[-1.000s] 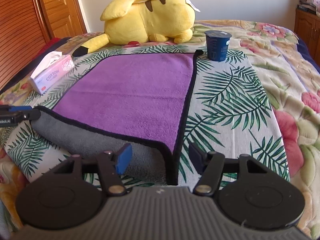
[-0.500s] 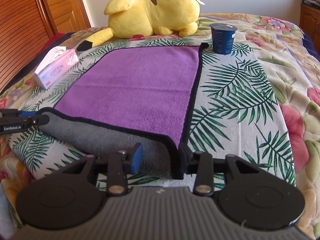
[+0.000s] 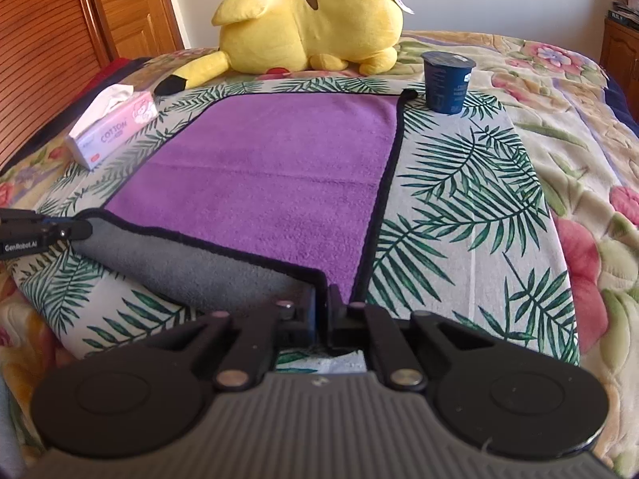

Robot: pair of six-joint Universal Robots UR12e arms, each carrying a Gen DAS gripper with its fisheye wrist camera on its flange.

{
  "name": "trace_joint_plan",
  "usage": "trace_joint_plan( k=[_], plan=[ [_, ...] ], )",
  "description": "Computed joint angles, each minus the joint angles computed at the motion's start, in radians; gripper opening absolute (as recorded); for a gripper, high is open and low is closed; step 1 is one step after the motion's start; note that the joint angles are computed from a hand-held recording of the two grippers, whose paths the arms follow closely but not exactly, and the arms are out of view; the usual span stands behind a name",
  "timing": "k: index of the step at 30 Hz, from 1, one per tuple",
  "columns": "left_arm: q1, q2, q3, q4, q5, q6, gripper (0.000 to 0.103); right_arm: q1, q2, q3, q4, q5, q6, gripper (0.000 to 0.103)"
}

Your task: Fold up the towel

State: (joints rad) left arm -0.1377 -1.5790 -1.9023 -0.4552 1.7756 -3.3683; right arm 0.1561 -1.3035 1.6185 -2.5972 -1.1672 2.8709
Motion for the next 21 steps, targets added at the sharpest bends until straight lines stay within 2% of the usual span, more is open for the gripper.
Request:
trace_joint_plan(
  k=[9, 12, 21],
  plan=[
    [0.0, 0.006, -0.006, 0.038, -0.007, -0.011, 0.0, -0.003, -0.002, 0.009, -0.045, 0.014, 0.012, 0.004],
    [-0.01, 0.004, -0.006, 0.067, 0.03, -0.012, 0.0, -0.005, -0.004, 0.013, -0.07, 0.025, 0.016, 0.004],
    [-0.012, 0.009, -0.006, 0.121, 0.031, -0.006, 0.0, -0.008, -0.003, 0.022, -0.136, 0.038, 0.027, 0.004]
  ],
)
